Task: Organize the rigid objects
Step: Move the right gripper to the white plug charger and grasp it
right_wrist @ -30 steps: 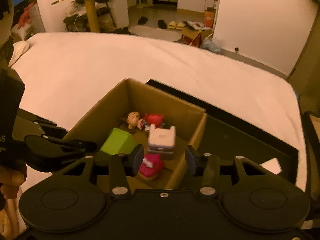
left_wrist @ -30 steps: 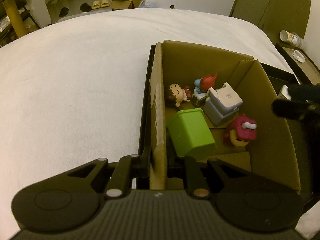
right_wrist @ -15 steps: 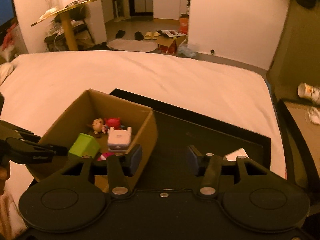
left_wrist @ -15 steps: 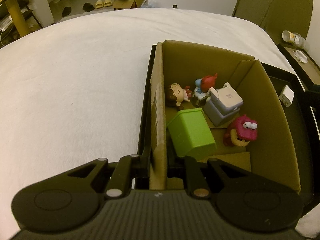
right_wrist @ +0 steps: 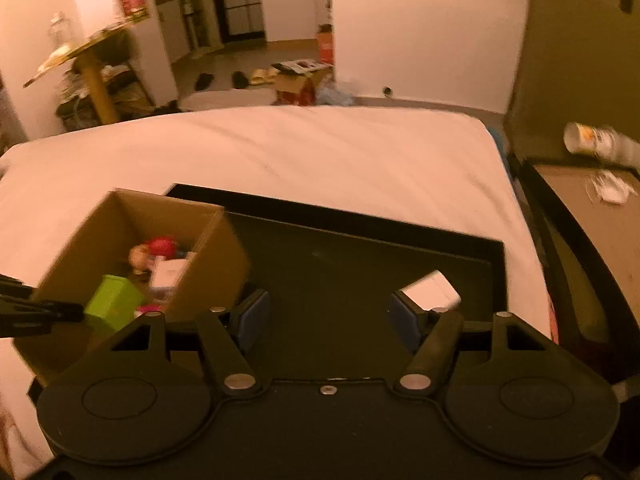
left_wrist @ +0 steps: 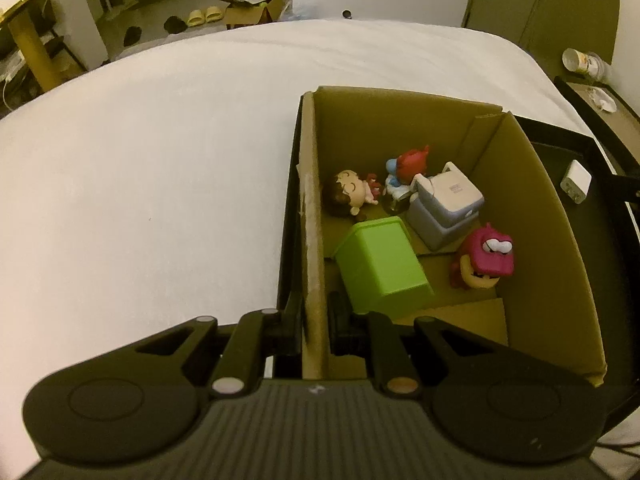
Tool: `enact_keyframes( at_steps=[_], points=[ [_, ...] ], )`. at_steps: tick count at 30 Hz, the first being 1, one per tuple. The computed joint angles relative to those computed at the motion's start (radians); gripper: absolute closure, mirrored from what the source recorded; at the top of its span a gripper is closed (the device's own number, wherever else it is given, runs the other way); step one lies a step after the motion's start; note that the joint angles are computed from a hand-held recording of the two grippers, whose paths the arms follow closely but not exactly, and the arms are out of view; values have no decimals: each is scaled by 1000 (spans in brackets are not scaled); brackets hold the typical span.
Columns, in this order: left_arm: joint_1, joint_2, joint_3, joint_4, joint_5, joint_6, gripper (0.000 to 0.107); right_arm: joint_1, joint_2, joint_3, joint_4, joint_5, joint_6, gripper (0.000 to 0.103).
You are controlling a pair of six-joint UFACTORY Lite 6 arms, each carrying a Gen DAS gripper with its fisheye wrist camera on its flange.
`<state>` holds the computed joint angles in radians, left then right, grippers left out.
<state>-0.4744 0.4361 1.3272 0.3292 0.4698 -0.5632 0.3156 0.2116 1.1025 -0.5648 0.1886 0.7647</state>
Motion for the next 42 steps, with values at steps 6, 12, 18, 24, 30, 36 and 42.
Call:
enact_keyframes(
  at_steps=[6, 12, 18, 24, 30, 36, 42],
  points=[
    [3, 22, 16, 4, 1, -6, 96, -29, 70, 7, -280, -12, 309, 37],
    [7, -1, -9, -19, -7, 18, 96, -48, 164, 71, -409, 22, 464, 37],
    [14, 4, -5, -27, -14, 33, 96, -60, 275, 165, -454, 66, 535, 38],
    [18, 2, -10, -37, -20, 39, 96, -54, 372, 257, -449, 115, 546, 38],
    [28, -3, -17, -57, -26, 61, 96, -47, 428, 319, -409, 155, 537, 38],
    [31, -2, -16, -60, -28, 68, 96, -49, 480, 383, -310, 204, 406, 42],
    [29, 2, -15, -53, -30, 61, 96, -62, 435, 320, -294, 173, 374, 59]
  ],
)
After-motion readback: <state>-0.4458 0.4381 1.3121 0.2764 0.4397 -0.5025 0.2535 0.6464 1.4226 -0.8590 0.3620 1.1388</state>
